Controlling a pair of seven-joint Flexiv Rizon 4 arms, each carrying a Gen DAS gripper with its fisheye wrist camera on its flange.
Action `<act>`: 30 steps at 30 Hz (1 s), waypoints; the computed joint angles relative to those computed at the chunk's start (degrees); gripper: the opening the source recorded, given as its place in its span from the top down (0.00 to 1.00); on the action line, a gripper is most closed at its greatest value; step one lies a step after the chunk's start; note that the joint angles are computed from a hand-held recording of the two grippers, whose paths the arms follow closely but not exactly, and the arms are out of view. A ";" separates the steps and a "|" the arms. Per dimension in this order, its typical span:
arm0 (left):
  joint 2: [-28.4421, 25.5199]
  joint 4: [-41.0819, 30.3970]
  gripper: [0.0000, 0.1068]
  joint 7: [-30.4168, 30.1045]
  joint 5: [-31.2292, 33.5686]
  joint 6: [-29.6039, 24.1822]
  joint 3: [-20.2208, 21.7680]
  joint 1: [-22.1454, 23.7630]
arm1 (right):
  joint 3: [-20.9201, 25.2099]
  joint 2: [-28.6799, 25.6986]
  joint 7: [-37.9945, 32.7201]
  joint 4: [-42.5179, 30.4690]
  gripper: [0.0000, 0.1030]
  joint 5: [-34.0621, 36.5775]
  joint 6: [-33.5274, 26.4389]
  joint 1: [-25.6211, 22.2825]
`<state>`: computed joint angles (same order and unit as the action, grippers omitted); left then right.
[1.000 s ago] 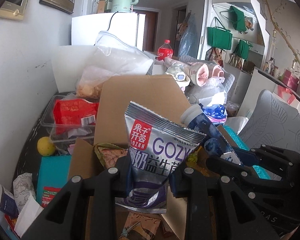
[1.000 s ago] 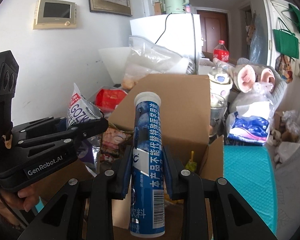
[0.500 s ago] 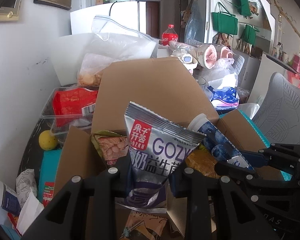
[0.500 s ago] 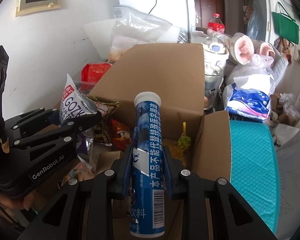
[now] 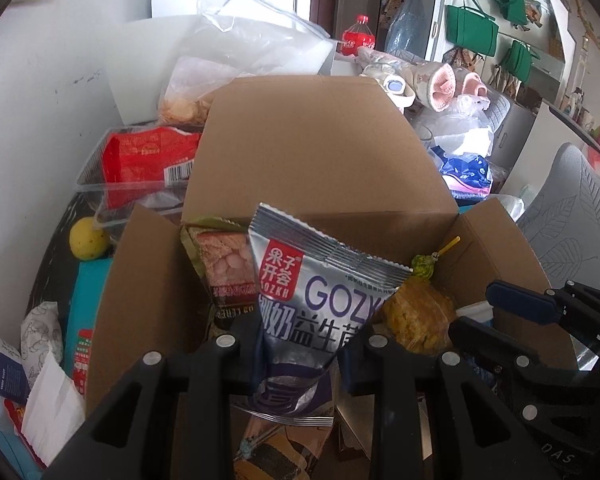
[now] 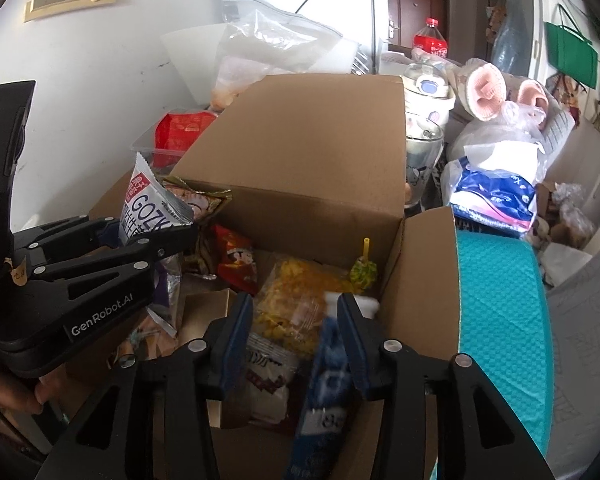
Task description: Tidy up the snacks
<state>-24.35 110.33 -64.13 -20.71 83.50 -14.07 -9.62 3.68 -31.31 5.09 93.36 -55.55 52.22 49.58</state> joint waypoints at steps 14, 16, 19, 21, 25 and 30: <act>2.12 -0.18 0.69 -4.20 3.58 -5.10 4.29 -3.20 | 1.48 1.19 -0.35 -1.43 0.39 1.54 -9.87 2.10; 2.92 0.63 0.50 -4.02 3.90 -4.38 4.29 -3.36 | 1.86 1.61 -0.53 -1.45 0.37 1.63 -11.81 2.53; 4.02 1.58 0.22 -5.38 4.92 -2.21 5.25 -4.36 | 2.48 2.41 -0.21 -1.22 0.33 1.56 -14.37 3.09; 4.87 2.21 0.22 -6.16 5.42 -1.20 5.55 -4.65 | 2.81 3.11 0.59 -0.84 0.32 1.10 -15.98 3.49; 7.57 3.81 0.22 -7.00 5.98 -0.52 5.77 -4.69 | 3.88 4.26 1.36 -0.82 0.32 1.12 -19.94 4.22; 12.29 7.92 0.22 -3.99 1.14 0.36 2.76 -2.47 | 4.96 5.89 2.78 -0.65 0.32 -0.34 -23.15 5.16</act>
<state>-12.06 118.24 -68.12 -19.57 83.86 -11.32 -12.09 8.64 -25.42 7.87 92.72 -55.89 29.07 54.73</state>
